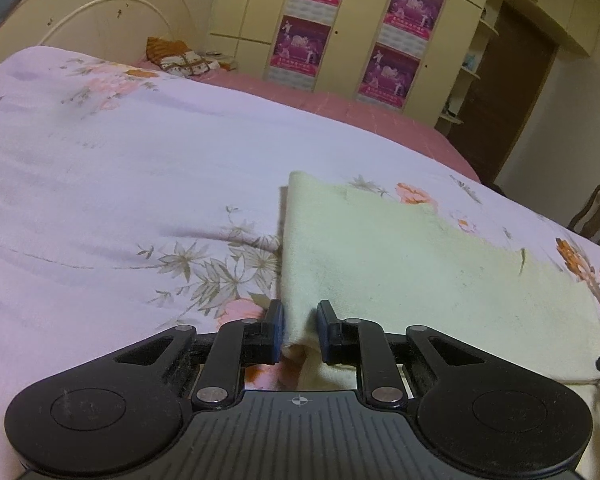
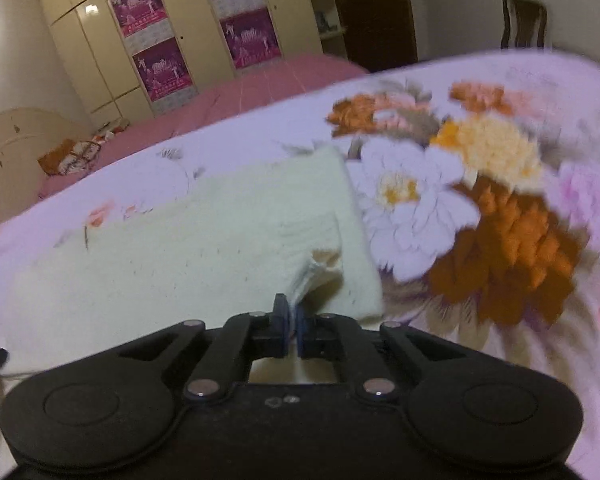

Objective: Fold small clothes

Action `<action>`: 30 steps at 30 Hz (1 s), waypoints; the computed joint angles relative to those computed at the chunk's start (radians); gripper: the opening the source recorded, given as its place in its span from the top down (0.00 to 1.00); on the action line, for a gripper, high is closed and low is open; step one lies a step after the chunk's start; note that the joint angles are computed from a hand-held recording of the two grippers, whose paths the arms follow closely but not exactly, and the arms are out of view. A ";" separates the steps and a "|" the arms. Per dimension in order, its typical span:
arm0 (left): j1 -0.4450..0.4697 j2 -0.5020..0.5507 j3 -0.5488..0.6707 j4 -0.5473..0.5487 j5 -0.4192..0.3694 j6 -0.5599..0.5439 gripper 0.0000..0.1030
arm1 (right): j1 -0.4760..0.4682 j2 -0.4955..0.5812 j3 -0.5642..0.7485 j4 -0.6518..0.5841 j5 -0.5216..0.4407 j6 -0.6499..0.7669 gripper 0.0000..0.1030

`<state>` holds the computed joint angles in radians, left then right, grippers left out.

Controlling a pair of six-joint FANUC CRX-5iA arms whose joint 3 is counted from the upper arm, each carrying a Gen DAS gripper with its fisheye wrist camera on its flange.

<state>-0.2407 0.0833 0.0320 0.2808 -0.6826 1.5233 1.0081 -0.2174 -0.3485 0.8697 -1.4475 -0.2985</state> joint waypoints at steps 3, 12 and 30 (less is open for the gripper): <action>0.008 0.008 0.026 0.018 -0.030 -0.007 0.82 | 0.013 0.000 0.003 0.004 -0.063 -0.032 0.82; -0.016 0.098 0.159 -0.001 -0.010 0.048 0.46 | -0.057 0.004 0.003 0.095 0.053 0.083 0.74; -0.054 0.200 0.289 -0.009 -0.101 -0.034 0.46 | -0.120 0.039 0.041 0.014 0.144 0.266 0.72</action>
